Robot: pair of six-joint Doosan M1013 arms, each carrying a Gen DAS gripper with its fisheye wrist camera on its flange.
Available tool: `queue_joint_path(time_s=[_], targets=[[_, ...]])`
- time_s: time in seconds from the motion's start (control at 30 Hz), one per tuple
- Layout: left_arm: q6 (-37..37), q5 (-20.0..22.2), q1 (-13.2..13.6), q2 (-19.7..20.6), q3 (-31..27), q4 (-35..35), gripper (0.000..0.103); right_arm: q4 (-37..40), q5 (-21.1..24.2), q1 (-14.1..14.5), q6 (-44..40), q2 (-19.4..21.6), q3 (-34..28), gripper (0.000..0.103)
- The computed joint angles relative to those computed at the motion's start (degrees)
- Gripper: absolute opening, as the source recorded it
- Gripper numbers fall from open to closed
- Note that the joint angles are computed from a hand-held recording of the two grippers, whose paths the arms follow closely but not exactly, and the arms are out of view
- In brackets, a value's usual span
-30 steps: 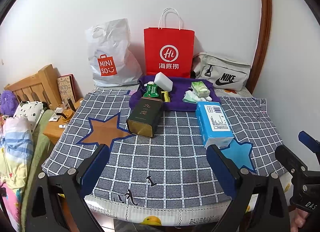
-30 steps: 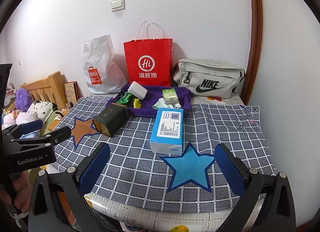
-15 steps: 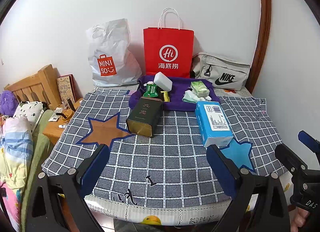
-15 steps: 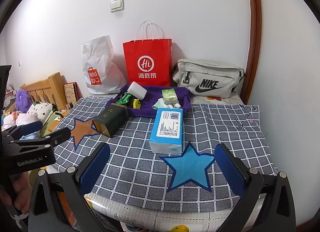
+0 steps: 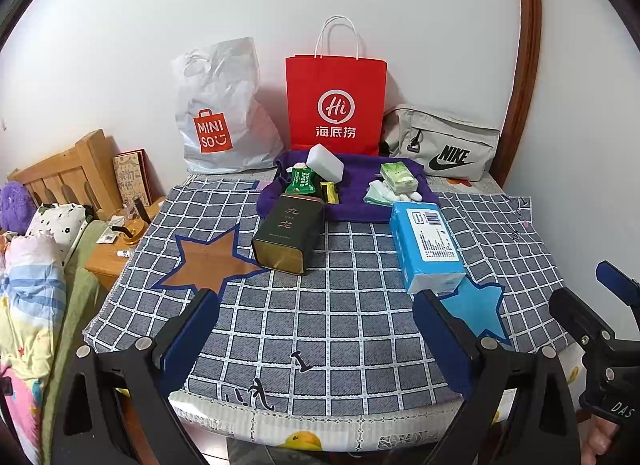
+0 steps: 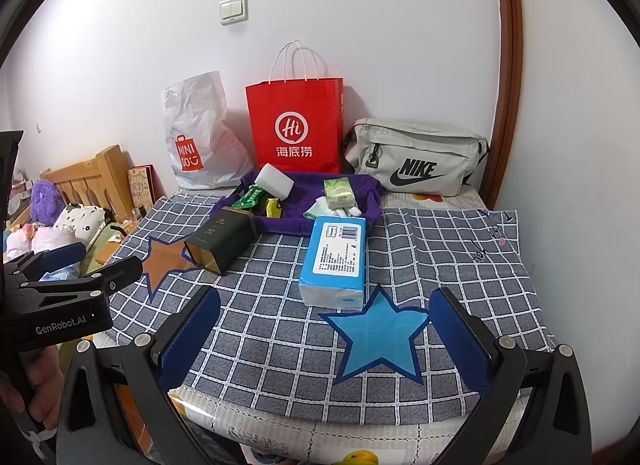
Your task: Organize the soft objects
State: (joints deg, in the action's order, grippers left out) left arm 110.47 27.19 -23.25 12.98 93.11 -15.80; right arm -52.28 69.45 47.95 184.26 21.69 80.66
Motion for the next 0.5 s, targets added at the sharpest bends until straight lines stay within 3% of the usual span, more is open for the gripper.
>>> queue_joint_path(time_s=[0.5], targets=[[-0.7, -0.3, -0.1, 0.1, -0.2, 1.4, 0.098, -0.1, -0.7, -0.3, 0.1, 0.4, -0.4, 0.103]])
